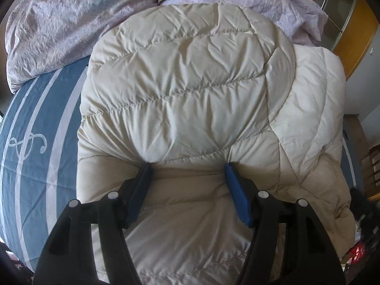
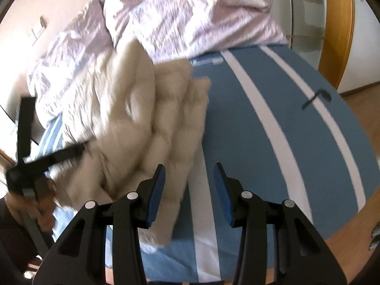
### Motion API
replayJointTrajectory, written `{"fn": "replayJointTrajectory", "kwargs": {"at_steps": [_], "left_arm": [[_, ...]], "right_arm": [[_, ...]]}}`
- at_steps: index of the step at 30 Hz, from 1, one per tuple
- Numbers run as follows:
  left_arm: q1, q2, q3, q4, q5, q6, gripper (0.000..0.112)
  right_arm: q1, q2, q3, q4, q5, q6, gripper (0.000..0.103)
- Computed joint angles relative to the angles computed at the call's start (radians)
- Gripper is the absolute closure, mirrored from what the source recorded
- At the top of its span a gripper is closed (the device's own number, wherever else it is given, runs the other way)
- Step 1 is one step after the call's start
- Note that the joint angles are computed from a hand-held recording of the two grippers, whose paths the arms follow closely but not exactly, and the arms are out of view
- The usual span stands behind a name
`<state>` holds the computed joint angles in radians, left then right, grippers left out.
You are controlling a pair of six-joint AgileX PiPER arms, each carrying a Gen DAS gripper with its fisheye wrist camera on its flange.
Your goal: Fold large clothes
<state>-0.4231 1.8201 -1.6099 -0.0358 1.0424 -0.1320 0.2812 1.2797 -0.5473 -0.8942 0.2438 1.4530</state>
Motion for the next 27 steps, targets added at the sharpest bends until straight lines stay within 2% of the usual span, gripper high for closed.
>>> {"fn": "replayJointTrajectory", "kwargs": {"at_steps": [6,15,20,27], "left_arm": [[0.017,0.002,-0.003,-0.023,0.002,0.024,0.049],[0.027,-0.016,0.027,-0.047,-0.02,0.029,0.049],[0.033,-0.022,0.04,-0.061,-0.029,0.034,0.049],[0.043,-0.023,0.037,-0.085,-0.025,0.058,0.049]], "right_arm": [[0.05,0.057,-0.141,0.06,0.02,-0.103,0.059],[0.092,0.237,-0.381,0.26,0.044,-0.379,0.059],[0.074,0.316,-0.451,0.374,0.052,-0.501,0.059],[0.051,0.41,-0.488,0.435,0.109,-0.55,0.059]]}}
